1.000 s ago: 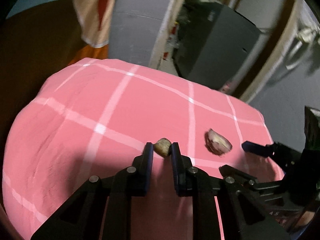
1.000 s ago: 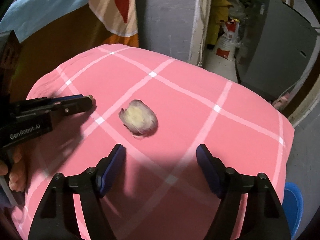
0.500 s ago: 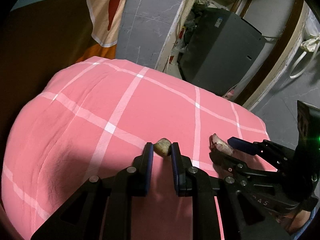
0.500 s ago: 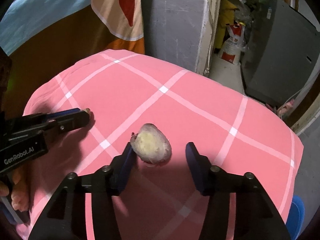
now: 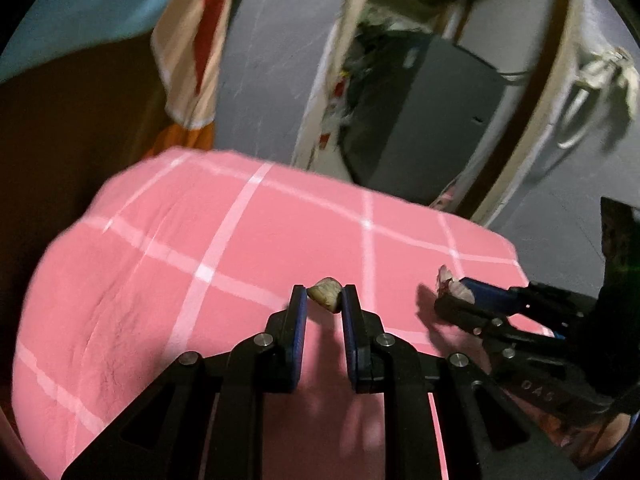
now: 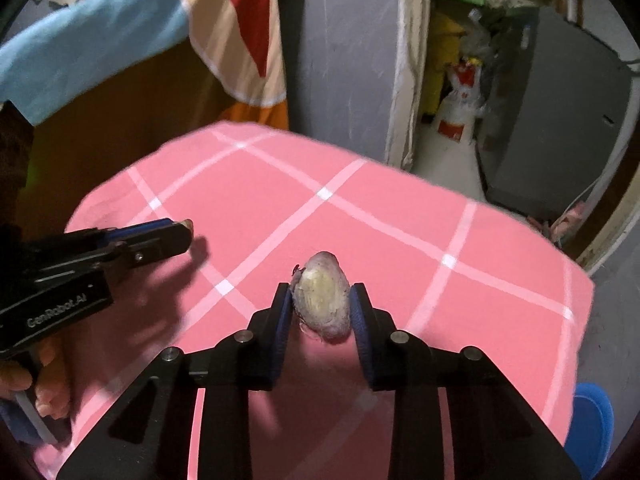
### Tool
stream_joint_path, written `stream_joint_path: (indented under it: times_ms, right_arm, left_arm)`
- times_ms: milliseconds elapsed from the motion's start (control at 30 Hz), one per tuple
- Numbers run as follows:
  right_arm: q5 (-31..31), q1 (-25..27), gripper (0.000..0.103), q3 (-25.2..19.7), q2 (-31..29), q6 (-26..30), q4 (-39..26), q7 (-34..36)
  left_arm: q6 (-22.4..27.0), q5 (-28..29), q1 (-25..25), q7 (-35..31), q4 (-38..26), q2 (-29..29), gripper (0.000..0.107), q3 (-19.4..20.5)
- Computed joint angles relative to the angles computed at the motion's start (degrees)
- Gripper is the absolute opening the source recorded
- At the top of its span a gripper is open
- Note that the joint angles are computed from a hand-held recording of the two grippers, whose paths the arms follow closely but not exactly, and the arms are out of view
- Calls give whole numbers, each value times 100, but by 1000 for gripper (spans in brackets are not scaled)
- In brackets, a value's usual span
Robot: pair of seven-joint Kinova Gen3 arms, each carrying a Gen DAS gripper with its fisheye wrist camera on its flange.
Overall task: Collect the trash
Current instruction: 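Grasp the small brown shell with the left tool while the right tool grasps the pale shell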
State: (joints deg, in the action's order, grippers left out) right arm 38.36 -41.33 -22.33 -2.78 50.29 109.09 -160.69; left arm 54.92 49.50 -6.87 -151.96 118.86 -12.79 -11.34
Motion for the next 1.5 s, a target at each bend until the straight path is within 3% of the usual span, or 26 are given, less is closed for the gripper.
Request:
stream_joint_path:
  times_ms: [33, 167, 333, 400, 600, 667, 700, 733, 800, 900, 1067, 1333, 1500]
  right_arm:
    - [190, 45, 27, -175, -129, 49, 97, -233]
    - [854, 619, 27, -1237, -573, 305, 472, -1165]
    - [1407, 1340, 27, -2550, -1193, 755, 1001, -2330]
    - [1540, 1340, 27, -2765, -1356, 946, 1162, -2796]
    - [1647, -118, 27, -2038, -1459, 1703, 1384, -3418]
    - [1591, -274, 27, -1935, -1514, 1684, 1420, -3423]
    - [1572, -206, 27, -1970, -1528, 1605, 1431, -3412]
    - [1567, -145, 27, -1999, -1518, 1519, 1440, -3401]
    - [1549, -28, 27, -2091, -1497, 1379, 1454, -3396]
    - [1555, 102, 27, -2161, -1371, 1210, 1433, -3404]
    - [1537, 88, 27, -2131, -1219, 1111, 1446, -3566]
    - [1417, -106, 27, -1984, -1211, 1116, 1520, -3750]
    - [1403, -96, 27, -1964, -1245, 1009, 1598, -3792]
  left_arm:
    - [38, 87, 23, -134, 63, -63, 6, -48]
    - [304, 585, 103, -682, 345, -328, 6, -278]
    - [115, 692, 296, -630, 499, -637, 5, 23]
    - [71, 695, 417, -571, 536, -695, 5, 72]
    - [-274, 285, 612, -17, 485, -803, 6, 224]
    - [-298, -12, 625, 235, 377, -734, 8, 204]
    - [-284, -119, 639, 302, 352, -720, 15, 157]
    - [-267, -253, 631, 387, 283, -638, 30, 120]
    - [-263, -417, 617, 447, 263, -590, 48, 32]
    - [-215, -596, 597, 441, 187, -454, 49, -42]
    - [-167, -1093, 530, 714, -32, -147, 49, 277]
    - [-310, -1258, 695, 358, 85, -159, 49, 328]
    - [-345, -1344, 720, 509, 0, -53, 48, 455]
